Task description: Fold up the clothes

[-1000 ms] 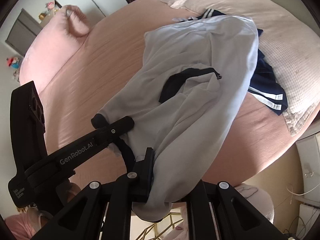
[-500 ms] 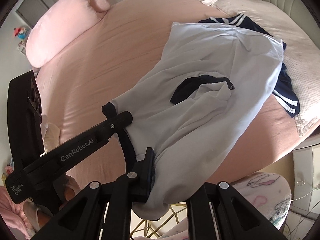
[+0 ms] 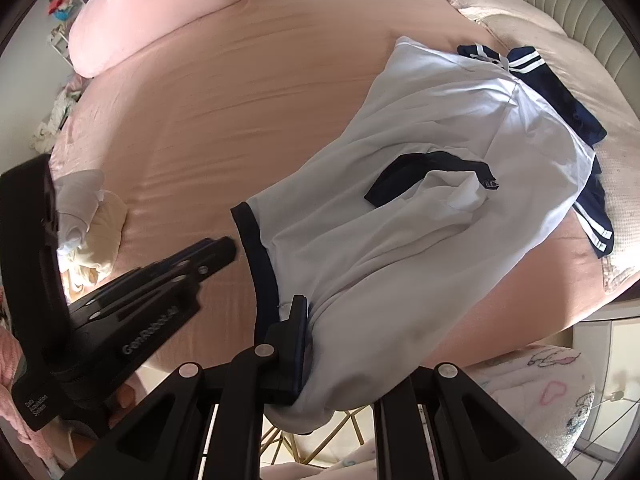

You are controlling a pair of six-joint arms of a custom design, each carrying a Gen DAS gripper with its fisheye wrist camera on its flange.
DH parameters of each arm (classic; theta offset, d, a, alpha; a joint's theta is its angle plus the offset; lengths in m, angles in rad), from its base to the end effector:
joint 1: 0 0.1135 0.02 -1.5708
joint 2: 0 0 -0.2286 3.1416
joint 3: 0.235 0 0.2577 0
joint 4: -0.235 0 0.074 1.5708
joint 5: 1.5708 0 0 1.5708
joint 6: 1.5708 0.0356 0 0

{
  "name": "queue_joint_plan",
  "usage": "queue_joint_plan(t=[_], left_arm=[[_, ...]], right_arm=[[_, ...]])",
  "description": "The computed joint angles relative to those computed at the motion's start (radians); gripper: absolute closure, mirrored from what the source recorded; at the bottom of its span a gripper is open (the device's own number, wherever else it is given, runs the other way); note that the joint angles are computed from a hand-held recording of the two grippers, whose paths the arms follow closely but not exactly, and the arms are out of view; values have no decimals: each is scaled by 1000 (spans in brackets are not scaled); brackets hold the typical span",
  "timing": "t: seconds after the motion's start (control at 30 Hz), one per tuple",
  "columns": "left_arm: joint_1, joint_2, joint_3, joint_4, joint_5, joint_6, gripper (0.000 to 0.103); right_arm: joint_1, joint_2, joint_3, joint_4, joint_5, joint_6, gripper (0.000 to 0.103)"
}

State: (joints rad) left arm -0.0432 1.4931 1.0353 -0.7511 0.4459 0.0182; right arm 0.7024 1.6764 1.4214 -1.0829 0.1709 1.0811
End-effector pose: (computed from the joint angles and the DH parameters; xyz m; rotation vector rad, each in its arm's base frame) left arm 0.2902 -0.0279 0.1852 0.1964 2.7168 -0.6232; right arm 0.2534 0.2066 0.2295 0.5667 2.8047 0.1065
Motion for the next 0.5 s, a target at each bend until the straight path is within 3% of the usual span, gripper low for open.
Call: queue_joint_plan(t=[0.27,0.33,0.37,0.4,0.5], left_arm=[[120,67,44,-99,162,67,86],[121,68,47,-103,172,61,71],[119,66,47,-103,166,50,44],[121,64,46,-108,160,45,27],[159,81,54,-143,187,46,28]], right_arm=[[10,44,56,-36,8,-32,93],[9,57,73,-35,9,-52,93],[7,64,80,-34,10,-63,93],[6,70,91,-35,11,-73,93],[16,93,143,-54,22,-96,93]])
